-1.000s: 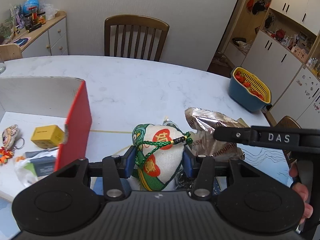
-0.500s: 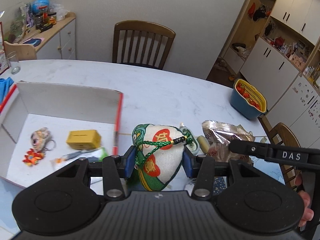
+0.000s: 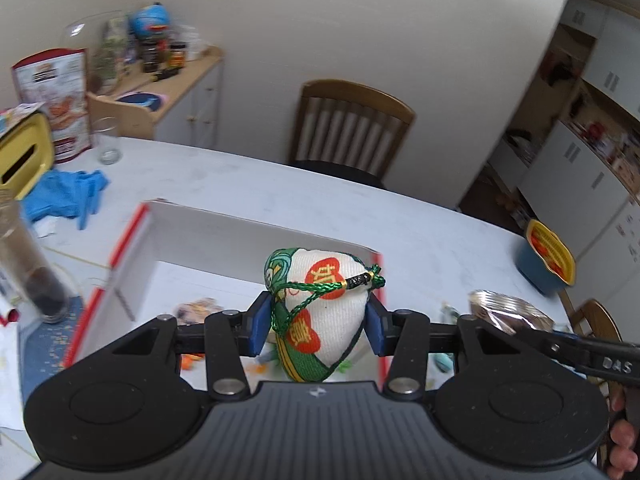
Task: Organize objects
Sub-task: 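Carry sachet with left gripper while right gripper carries foil bag over the box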
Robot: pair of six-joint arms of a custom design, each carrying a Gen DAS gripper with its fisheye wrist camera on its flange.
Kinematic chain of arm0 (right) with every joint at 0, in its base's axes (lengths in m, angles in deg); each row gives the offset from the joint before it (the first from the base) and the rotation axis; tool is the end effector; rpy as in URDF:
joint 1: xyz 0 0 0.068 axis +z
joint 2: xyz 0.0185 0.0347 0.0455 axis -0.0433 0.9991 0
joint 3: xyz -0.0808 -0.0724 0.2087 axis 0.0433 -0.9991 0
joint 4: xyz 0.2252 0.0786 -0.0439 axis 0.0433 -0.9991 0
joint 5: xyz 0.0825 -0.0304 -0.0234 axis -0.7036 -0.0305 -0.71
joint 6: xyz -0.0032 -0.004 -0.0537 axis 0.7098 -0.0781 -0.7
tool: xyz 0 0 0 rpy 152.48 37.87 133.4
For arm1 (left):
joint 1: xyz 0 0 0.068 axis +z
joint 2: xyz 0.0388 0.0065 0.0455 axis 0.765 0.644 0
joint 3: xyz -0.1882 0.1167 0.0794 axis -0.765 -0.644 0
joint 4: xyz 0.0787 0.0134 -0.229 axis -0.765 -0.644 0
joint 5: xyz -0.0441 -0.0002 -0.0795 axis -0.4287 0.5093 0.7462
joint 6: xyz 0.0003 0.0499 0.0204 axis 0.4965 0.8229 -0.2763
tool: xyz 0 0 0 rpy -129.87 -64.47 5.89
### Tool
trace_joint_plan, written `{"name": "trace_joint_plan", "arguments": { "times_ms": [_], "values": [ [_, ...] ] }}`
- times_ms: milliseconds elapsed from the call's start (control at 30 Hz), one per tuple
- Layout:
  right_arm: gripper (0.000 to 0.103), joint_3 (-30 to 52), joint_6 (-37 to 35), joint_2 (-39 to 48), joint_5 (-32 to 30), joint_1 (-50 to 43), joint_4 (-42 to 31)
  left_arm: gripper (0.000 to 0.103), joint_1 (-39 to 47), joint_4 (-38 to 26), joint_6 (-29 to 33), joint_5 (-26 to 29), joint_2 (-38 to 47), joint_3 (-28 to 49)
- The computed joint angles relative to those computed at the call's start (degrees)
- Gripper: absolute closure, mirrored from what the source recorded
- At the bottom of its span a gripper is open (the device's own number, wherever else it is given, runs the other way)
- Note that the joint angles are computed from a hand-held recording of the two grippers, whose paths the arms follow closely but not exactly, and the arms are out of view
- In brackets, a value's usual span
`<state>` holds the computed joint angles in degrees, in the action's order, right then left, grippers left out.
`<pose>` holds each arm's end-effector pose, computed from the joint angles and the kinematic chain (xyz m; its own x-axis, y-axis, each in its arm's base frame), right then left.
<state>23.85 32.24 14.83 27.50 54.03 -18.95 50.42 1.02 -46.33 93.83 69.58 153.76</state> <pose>0.1737 0.2265 0.2445 -0.6430 0.4361 -0.6295 0.2366 0.8949 0.3783 0.3163 -0.0140 0.2713 -0.7175 0.1897 -0.6703 0.4485 0.8620 -0.2361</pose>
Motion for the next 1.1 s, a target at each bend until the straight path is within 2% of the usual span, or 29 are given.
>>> {"name": "trace_joint_plan", "arguments": {
  "times_ms": [367, 667, 867, 1100],
  "values": [
    [0.070, 18.8, -5.9, 18.6, -3.3, -1.8, 2.7, 0.056, 6.5, -1.0, 5.5, -1.4, 12.5, 9.5],
    [0.070, 37.6, -10.1, 34.8, -6.4, -3.8, -2.3, 0.056, 6.7, -1.0, 10.8, -8.0, 19.5, 13.4],
    [0.070, 48.8, -11.0, 44.1, -8.2, -5.7, -8.4, 0.056, 4.7, 0.0, 13.3, -9.6, 21.7, 12.0],
    [0.070, 54.0, -10.8, 49.9, -11.8, -7.9, -9.9, 0.056, 1.8, 2.3, 15.0, -12.6, 25.3, 11.0]
  ]
}}
